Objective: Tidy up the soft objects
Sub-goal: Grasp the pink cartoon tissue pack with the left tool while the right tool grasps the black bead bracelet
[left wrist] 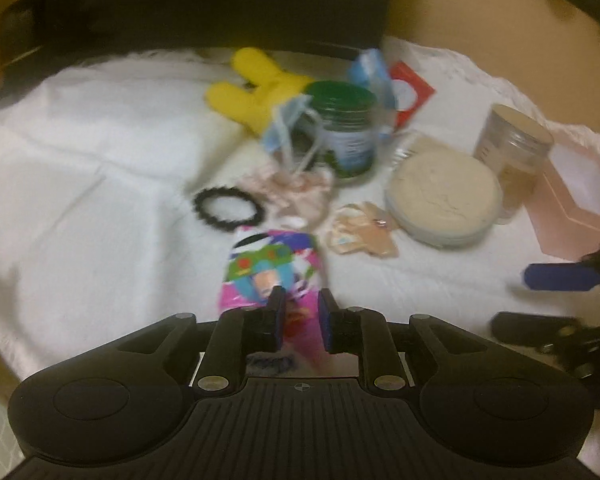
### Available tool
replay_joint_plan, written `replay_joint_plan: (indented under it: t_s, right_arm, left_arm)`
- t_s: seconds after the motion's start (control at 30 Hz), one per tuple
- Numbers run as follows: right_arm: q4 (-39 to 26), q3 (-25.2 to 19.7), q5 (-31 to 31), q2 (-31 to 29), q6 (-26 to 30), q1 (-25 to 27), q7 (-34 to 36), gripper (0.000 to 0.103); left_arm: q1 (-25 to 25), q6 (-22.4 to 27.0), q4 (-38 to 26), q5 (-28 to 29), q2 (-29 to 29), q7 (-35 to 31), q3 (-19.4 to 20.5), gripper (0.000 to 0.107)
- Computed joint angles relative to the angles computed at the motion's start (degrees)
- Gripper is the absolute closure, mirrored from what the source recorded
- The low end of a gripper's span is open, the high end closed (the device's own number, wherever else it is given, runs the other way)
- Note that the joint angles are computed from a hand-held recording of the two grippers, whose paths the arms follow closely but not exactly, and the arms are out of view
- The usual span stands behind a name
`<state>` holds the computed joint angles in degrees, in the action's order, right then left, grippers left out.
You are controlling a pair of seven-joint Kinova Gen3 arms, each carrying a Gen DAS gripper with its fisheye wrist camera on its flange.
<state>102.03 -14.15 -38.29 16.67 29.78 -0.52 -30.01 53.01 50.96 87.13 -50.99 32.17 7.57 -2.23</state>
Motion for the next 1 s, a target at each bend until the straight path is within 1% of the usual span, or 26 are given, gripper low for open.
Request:
replay_joint_plan:
  t_s: [0.03, 0.07, 0.13, 0.17, 0.2, 0.23, 0.27, 0.3, 0.33, 0.37, 0.4, 0.43, 0.47, 0.5, 0.57, 0.6, 0.63, 0.7, 0.77, 0.8, 0.83, 0.9, 0.93, 1.0]
  right_arm:
    - [0.5, -0.1, -0.9, -0.5, -0.2, 1.0, 0.7, 0.052]
    - [1.3, -0.2, -2.1, -1.0, -1.1, 1.5, 0.9, 0.051]
    - [2.2, -0.2, -3.4, -1.7, -2.2, 2.1, 1.7, 0.048]
    - [2.5, 0.0, -3.7, -1.9, -2.8, 2.1, 1.8, 0.048]
    - [3.1, 0.1, -3.8, -2.3, -3.7, 1.9, 1.8, 0.048]
    - [3.8, 0.2, -3.9, -2.8, -4.7, 1.8, 1.7, 0.047]
    - [4.2, 0.3, -3.9, -3.1, -5.5, 1.6, 1.5, 0.047]
    - [4.5, 0.4, -4.0, -3.4, -5.7, 1.7, 1.3, 0.046]
    - [4.7, 0.4, -4.2, -3.6, -5.8, 1.9, 1.2, 0.044]
    - [4.9, 0.5, -4.2, -3.7, -6.1, 1.8, 1.0, 0.043]
    - [5.2, 0.7, -4.0, -3.8, -6.6, 1.6, 0.6, 0.043]
    - [5.2, 1.0, -3.7, -3.9, -7.0, 1.4, 0.0, 0.043]
    - [5.3, 1.2, -3.2, -4.0, -7.3, 1.1, -0.8, 0.043]
    - [5.4, 1.3, -2.8, -4.1, -7.4, 0.9, -1.5, 0.043]
    - [5.4, 1.6, -2.0, -4.1, -7.3, 0.7, -2.9, 0.042]
    - [5.4, 1.7, -1.4, -4.0, -7.3, 0.5, -3.5, 0.042]
    - [5.4, 2.1, -0.2, -3.9, -7.4, -0.1, -4.8, 0.042]
    - [5.3, 2.2, 1.4, -3.7, -7.6, -0.7, -6.4, 0.042]
    - [5.9, 1.3, 1.3, -3.9, -8.6, -0.1, -6.3, 0.042]
    - [6.0, 0.9, 1.2, -3.9, -8.8, 0.3, -6.2, 0.042]
    - [6.0, 0.8, 1.2, -3.9, -8.7, 0.4, -6.5, 0.042]
    - [5.8, 0.7, 1.6, -3.8, -8.5, 0.5, -7.0, 0.042]
    - [5.8, 0.7, 1.8, -3.8, -8.4, 0.6, -7.1, 0.042]
    - [5.9, 0.5, 2.0, -3.9, -8.7, 0.7, -7.2, 0.041]
  left_arm:
    - [-1.4, -1.6, 0.3, -0.2, -0.3, -0.7, 1.3, 0.080]
    - [-2.0, -3.7, 1.0, 0.0, -0.8, -1.7, 1.5, 0.077]
    - [-3.8, -5.5, 0.9, 0.3, -1.0, -6.0, 3.4, 0.077]
    - [-3.9, -5.1, 0.6, 0.4, -0.9, -7.5, 3.6, 0.078]
    - [-2.9, -3.8, -0.1, 0.4, -0.5, -8.1, 2.9, 0.078]
    - [-0.9, -1.5, -0.7, -0.3, -0.1, -7.8, 1.3, 0.078]
    - [1.8, 0.8, -1.3, -0.5, 0.6, -8.4, -1.4, 0.078]
    - [3.4, 3.0, -2.0, -0.3, 1.4, -9.9, -3.2, 0.079]
    - [3.9, 4.3, -2.0, 0.2, 1.8, -10.9, -3.9, 0.079]
    - [3.4, 4.6, -1.8, 1.2, 1.7, -11.1, -3.5, 0.076]
    - [1.9, 4.0, -1.1, 1.3, 1.0, -10.3, -2.1, 0.076]
    - [0.9, 2.4, 0.5, 0.5, 0.0, -8.6, -1.1, 0.072]
    - [-0.3, 0.1, 2.4, -1.1, -0.9, -7.1, 0.0, 0.063]
    - [-1.3, -2.1, 3.7, -2.1, -1.6, -6.6, 0.7, 0.058]
    - [-1.5, -4.8, 4.6, -2.1, -2.0, -7.5, 0.3, 0.041]
    - [-1.5, -5.7, 4.8, -2.2, -2.0, -8.1, 0.1, 0.038]
    - [-2.1, -5.6, 4.8, -2.9, -2.0, -8.6, 1.1, 0.036]
    - [-0.4, -2.9, 4.2, -4.3, -1.4, -7.3, 0.4, 0.040]
    - [3.0, 1.8, 2.7, -4.9, 0.0, -6.7, -2.4, 0.041]
    - [3.6, 4.1, 1.6, -3.9, 0.7, -7.7, -3.0, 0.040]
    - [3.2, 5.5, 0.8, -2.3, 1.0, -8.9, -2.9, 0.040]
    - [-0.2, 6.5, 0.3, -0.2, 0.9, -10.1, 0.0, 0.039]
    - [-1.3, 6.7, 0.1, 0.5, 1.2, -10.5, 0.8, 0.038]
    - [-1.7, 4.9, 1.1, 0.5, 0.8, -8.8, 0.2, 0.038]
